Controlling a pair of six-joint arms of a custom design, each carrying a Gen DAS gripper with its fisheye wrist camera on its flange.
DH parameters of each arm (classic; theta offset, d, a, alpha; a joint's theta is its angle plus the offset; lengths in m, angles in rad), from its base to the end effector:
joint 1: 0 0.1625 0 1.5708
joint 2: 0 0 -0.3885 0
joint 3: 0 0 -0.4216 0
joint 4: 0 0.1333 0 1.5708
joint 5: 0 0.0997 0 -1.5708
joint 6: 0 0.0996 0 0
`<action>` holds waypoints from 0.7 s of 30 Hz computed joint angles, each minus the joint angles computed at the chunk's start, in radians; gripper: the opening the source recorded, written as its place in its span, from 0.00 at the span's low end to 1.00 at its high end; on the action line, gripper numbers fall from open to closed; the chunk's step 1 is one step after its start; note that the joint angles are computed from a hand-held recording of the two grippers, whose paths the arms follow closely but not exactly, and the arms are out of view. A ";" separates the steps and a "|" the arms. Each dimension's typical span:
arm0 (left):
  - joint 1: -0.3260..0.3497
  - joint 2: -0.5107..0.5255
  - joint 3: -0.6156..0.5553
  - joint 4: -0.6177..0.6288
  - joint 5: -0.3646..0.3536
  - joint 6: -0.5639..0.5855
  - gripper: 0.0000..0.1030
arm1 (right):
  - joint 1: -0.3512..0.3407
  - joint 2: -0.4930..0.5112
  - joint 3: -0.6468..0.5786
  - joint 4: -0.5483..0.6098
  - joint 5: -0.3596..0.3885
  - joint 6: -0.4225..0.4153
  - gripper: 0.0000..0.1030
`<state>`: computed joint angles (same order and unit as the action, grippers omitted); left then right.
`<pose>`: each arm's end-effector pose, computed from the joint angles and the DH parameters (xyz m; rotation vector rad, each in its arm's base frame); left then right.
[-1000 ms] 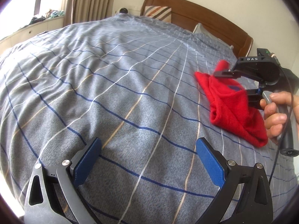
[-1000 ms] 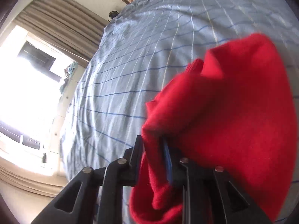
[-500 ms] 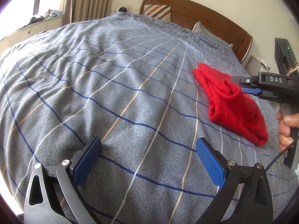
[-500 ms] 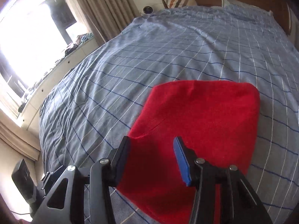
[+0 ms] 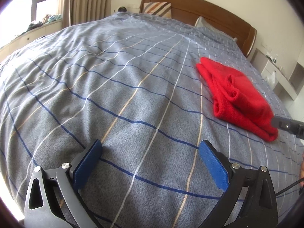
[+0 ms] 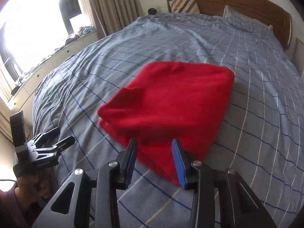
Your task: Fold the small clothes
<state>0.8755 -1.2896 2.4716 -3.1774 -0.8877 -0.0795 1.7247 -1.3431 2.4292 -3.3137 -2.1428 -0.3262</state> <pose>-0.0994 -0.4254 0.1163 0.5835 2.4761 -0.8469 0.1419 -0.3972 0.1625 0.3397 -2.4077 0.7601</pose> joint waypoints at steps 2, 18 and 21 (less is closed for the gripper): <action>-0.009 0.005 0.007 -0.008 0.014 0.009 0.99 | -0.049 -0.011 0.023 0.021 0.016 0.005 0.38; 0.007 0.147 -0.416 0.398 -0.364 0.031 0.99 | -0.235 -0.255 0.149 -0.070 0.321 0.167 0.81; 0.010 0.283 -0.535 0.430 -0.264 0.030 0.99 | -0.339 -0.235 0.063 -0.022 0.480 0.316 0.81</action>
